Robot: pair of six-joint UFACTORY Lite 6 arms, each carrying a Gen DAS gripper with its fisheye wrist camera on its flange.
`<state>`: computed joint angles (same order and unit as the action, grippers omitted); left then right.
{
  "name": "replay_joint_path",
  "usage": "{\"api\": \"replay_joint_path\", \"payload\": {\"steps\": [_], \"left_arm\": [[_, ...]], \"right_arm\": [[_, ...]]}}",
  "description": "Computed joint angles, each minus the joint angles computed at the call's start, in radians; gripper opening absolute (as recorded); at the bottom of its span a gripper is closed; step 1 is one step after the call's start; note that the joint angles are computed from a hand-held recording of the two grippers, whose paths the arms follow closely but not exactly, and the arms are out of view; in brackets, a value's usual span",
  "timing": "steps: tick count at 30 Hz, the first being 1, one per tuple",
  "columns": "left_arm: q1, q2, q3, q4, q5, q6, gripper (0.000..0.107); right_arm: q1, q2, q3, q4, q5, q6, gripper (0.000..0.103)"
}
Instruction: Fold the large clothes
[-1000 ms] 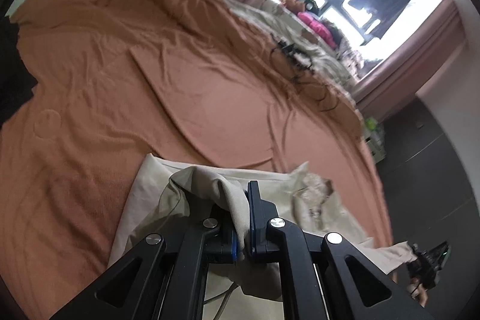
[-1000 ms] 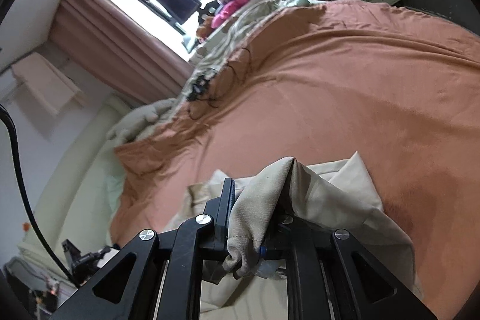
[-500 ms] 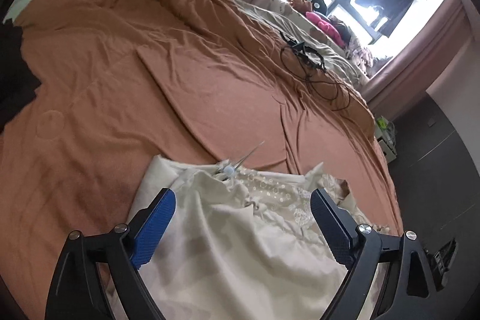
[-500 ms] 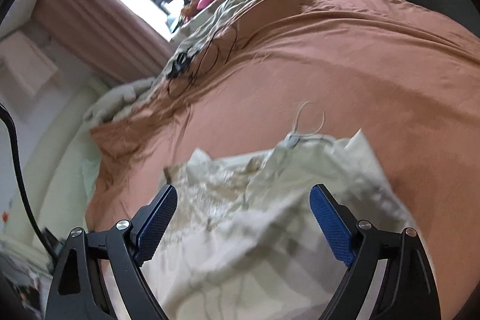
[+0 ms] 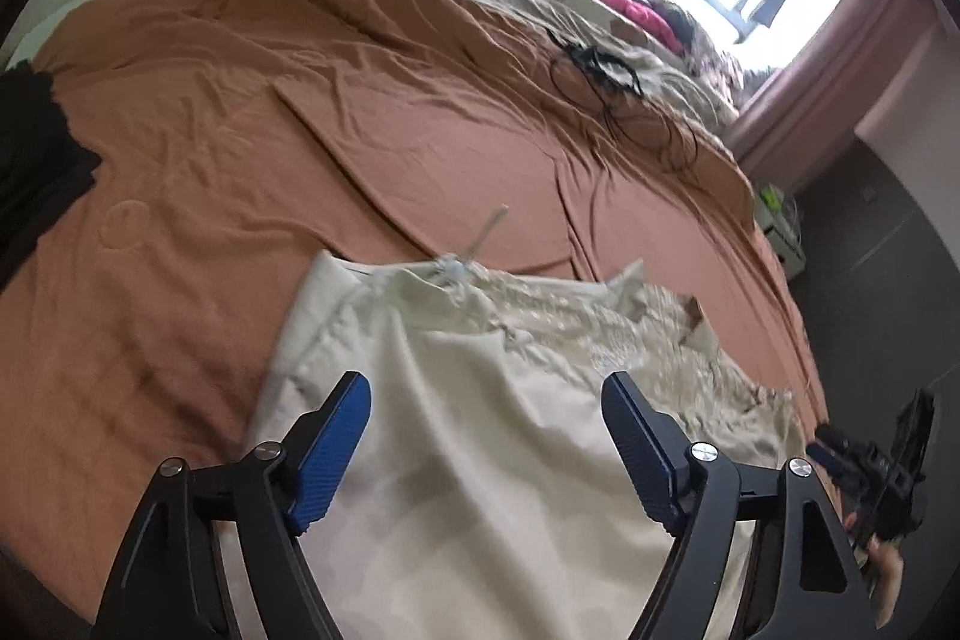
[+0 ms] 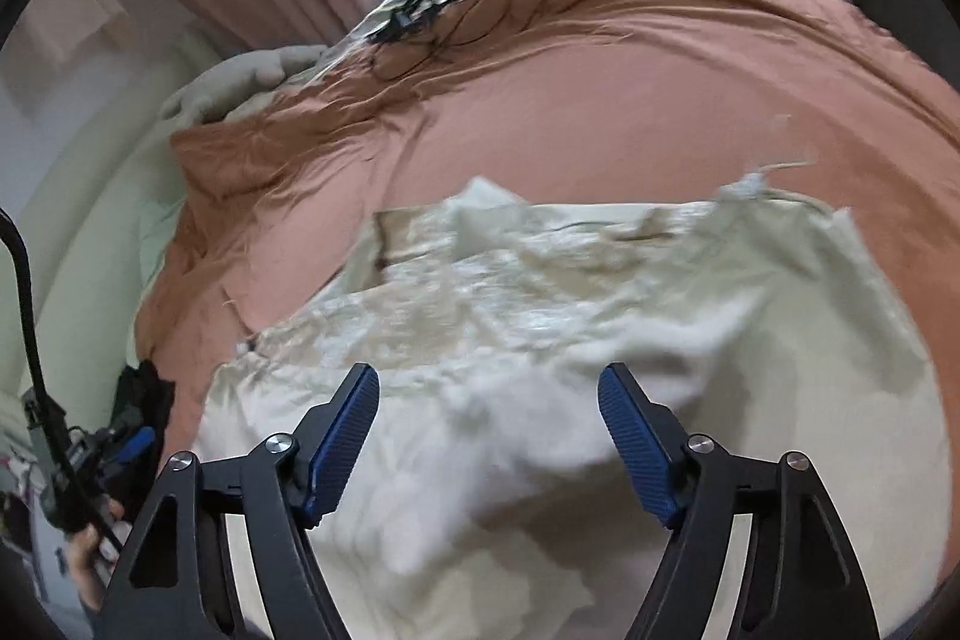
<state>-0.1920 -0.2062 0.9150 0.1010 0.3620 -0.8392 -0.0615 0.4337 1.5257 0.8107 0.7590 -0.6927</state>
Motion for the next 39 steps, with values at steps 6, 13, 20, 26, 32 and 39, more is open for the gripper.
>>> {"api": "replay_joint_path", "payload": {"steps": [6,13,20,26,32,39], "left_arm": [[-0.096,0.185,0.179,0.073,0.045,-0.039,0.080],[-0.170,0.465,0.384,0.205,0.128,-0.060,0.075],[-0.160,0.683,0.556,0.162,0.179,0.059,0.069],[-0.145,0.855,0.684,0.084,0.243,0.151,0.059],[-0.161,0.868,0.706,0.238,0.259,0.041,0.000],[-0.143,0.745,0.614,0.355,0.196,-0.102,0.000]], "right_arm": [[0.138,0.052,0.026,-0.169,-0.113,0.173,0.077],[0.182,0.180,-0.023,-0.249,-0.208,0.162,0.077],[0.221,0.236,0.023,-0.356,-0.248,0.262,0.069],[0.211,0.275,0.072,-0.313,-0.245,0.208,0.014],[0.188,0.282,0.087,-0.162,-0.237,0.059,0.004],[0.145,0.286,0.114,0.127,-0.215,-0.137,0.003]]}}
